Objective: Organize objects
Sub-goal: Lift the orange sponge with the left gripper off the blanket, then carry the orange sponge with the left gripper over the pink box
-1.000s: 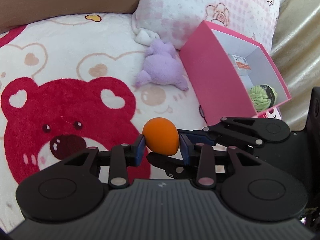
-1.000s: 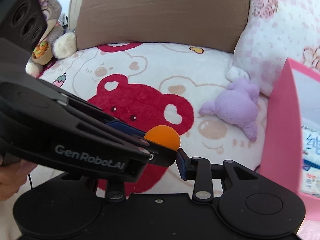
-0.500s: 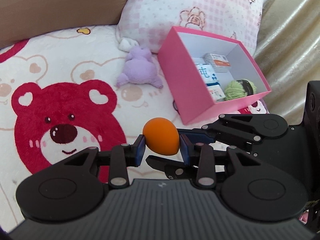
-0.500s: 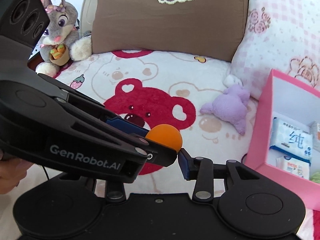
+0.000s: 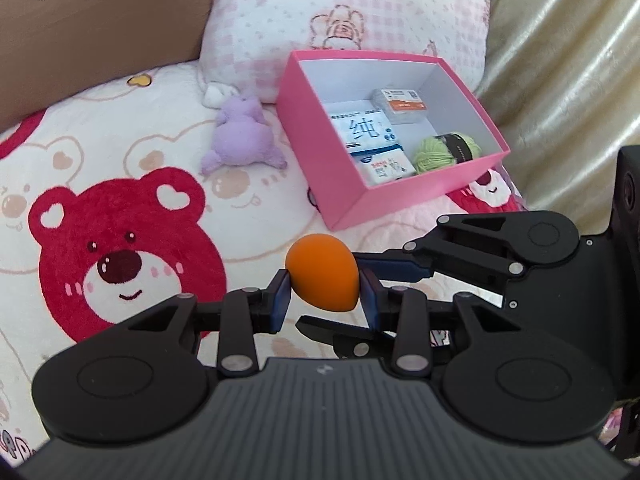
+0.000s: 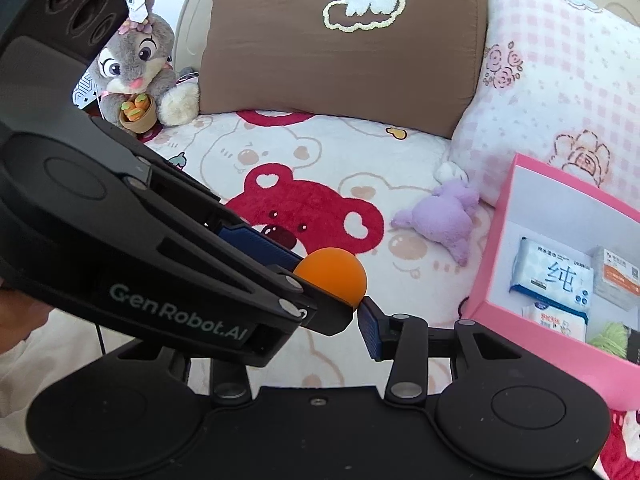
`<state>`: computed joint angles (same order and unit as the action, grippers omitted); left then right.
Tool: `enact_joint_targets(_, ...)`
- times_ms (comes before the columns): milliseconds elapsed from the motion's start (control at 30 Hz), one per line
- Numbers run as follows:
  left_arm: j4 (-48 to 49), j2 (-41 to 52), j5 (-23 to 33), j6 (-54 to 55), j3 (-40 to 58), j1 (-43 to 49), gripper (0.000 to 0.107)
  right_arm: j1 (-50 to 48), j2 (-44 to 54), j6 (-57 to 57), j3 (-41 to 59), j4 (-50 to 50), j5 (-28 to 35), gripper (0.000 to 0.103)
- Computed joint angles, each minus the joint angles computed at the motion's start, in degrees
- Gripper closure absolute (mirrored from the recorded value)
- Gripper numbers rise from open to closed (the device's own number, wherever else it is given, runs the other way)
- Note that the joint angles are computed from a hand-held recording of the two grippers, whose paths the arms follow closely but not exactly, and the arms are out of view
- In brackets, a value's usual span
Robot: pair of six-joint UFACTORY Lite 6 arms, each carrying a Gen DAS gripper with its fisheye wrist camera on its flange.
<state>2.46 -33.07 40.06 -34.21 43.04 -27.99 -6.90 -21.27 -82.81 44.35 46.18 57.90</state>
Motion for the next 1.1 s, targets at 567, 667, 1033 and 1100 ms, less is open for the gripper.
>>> enact_joint_targets(567, 6.3, 12.8, 3.7, -9.2, 15.7, -11.6, 0.072, -18.7, 4.0, -7.4, 9.7, -1.7, 15.8, 0.055)
enact_joint_targets(667, 7.7, 15.9, 4.0, -10.1, 19.2, -13.0, 0.072, -21.3, 5.9, -9.2, 11.6, -0.9, 17.0, 0.055)
enact_joint_targets(1033, 9.5, 24.6, 5.6, -11.2, 28.9, -16.1, 0.072, -28.6, 11.4, -15.8, 16.3, 1.4, 21.1, 0.055)
enact_joint_targets(1100, 9.2, 26.4, 5.3, -10.7, 30.7, -15.8, 0.072, -29.2, 12.6, -15.9, 17.4, 1.7, 20.9, 0.055)
